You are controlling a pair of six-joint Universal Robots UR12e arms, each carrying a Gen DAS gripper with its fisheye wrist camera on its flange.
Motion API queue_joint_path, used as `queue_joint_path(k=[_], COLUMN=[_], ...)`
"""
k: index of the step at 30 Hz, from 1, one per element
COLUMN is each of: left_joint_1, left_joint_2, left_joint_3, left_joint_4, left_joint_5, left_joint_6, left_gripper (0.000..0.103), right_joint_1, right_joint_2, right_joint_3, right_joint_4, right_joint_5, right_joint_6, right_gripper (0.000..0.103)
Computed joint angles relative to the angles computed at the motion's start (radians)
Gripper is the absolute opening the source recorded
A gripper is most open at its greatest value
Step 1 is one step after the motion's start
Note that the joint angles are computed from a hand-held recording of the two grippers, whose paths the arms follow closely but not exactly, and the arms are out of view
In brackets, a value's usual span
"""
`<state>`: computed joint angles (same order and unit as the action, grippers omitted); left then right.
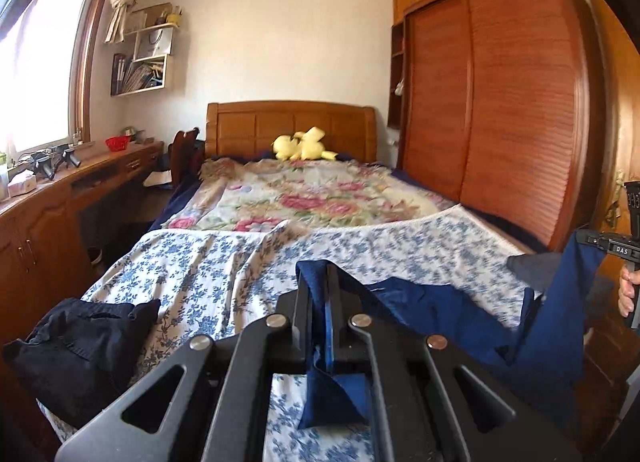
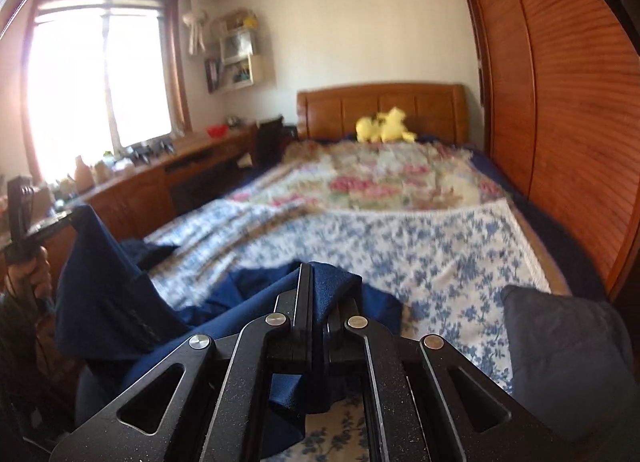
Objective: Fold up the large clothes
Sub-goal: 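Lift the hem with both tools and fold it toward the collar, then lay the hem down over the collar and open both tools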
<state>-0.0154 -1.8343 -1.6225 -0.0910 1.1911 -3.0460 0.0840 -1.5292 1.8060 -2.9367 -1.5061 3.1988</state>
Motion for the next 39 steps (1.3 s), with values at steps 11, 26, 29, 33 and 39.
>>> queue_joint_path(k=[11, 26, 29, 33, 39], left_joint_1=[-0.055, -0.102, -0.108, -0.115, -0.121], left_joint_2=[-0.206, -0.250, -0.244, -0.245, -0.263], left_joint_3=[0.255, 0.257, 0.233, 0.213, 0.201], left_joint_4=[-0.051, -0.191, -0.166, -0.165, -0.159], left_joint_5=[0.082, 0.146, 0.131, 0.087, 0.026], left_joint_6=[0.028, 0.025, 0.006, 0.008, 0.032], left_gripper=[0.003, 0.013, 0.024, 0.031, 0.032], right_joint_1=[-0.040, -0.061, -0.055, -0.042, -0.011], right_joint_2=[0.230, 0.370, 0.362, 0.346, 0.324], right_joint_3=[-0.210, -0.267, -0.251, -0.222, -0.205], right_joint_4=[0.044, 0.068, 0.080, 0.046, 0.053], right_joint_5=[-0.098, -0.108, -0.129, -0.149, -0.152], right_joint_6=[-0.044, -0.048, -0.079, -0.098, -0.115], right_gripper=[0.001, 0.004, 0.015, 0.043, 0.046])
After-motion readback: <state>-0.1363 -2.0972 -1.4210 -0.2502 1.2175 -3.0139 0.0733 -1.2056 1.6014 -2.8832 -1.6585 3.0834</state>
